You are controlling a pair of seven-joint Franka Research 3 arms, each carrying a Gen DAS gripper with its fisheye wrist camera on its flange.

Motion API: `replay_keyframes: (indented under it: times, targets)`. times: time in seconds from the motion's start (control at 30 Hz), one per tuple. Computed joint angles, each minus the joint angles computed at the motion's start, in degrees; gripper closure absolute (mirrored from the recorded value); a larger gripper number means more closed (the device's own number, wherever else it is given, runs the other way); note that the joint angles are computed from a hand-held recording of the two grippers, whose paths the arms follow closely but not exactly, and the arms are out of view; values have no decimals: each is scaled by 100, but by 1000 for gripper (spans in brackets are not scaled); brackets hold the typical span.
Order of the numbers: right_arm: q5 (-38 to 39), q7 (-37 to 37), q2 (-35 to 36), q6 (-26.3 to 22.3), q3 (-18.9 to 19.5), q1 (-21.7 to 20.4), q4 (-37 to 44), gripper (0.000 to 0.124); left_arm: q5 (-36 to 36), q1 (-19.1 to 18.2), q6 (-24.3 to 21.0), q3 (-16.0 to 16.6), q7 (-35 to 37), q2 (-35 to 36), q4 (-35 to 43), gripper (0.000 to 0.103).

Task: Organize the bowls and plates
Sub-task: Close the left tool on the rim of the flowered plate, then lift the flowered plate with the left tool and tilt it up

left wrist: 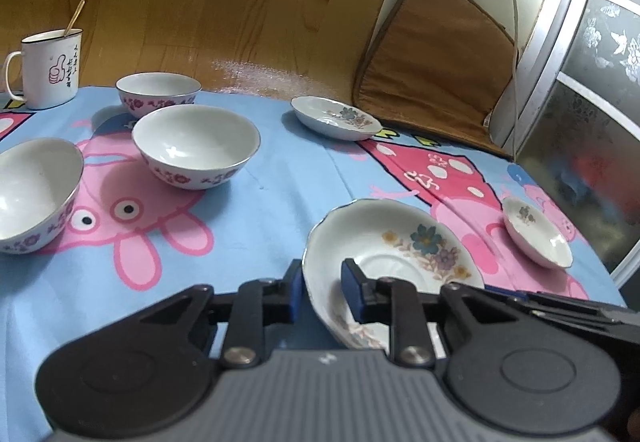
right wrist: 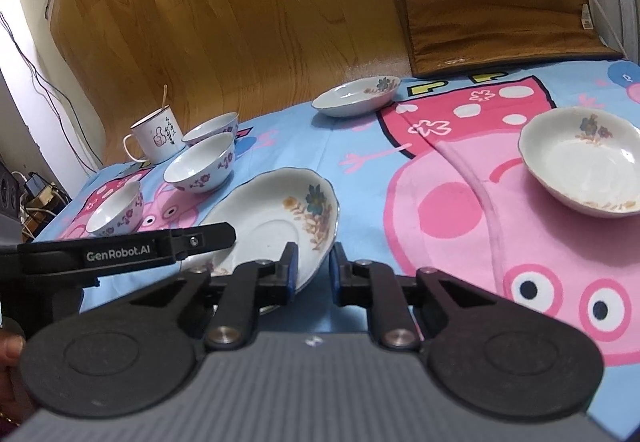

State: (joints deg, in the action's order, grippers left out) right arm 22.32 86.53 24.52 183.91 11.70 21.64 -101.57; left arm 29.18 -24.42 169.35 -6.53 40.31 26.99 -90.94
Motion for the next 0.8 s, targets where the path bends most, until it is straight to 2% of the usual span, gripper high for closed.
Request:
replay_keyframes:
  times: [0.17, 0.4, 0.5, 0.63, 0.8]
  targets:
    - [8, -49, -9, 57, 93, -78, -29, 105, -19, 11, -34, -27, 36, -22, -11, 82]
    - [5, 87, -127, 284, -121, 71, -213, 105, -10, -31, -103, -90, 221, 92, 203, 81]
    - [10, 192, -210, 384, -258, 143, -358, 105, -187, 27, -244, -273, 512, 269, 457, 81]
    - [73, 357, -341, 506, -221, 23, -574, 105, -460, 50, -442, -476, 983, 560, 887, 81]
    - [101, 521, -523, 840, -332, -2, -845, 105, -641, -131, -717, -524, 1554, 1040, 1746, 81]
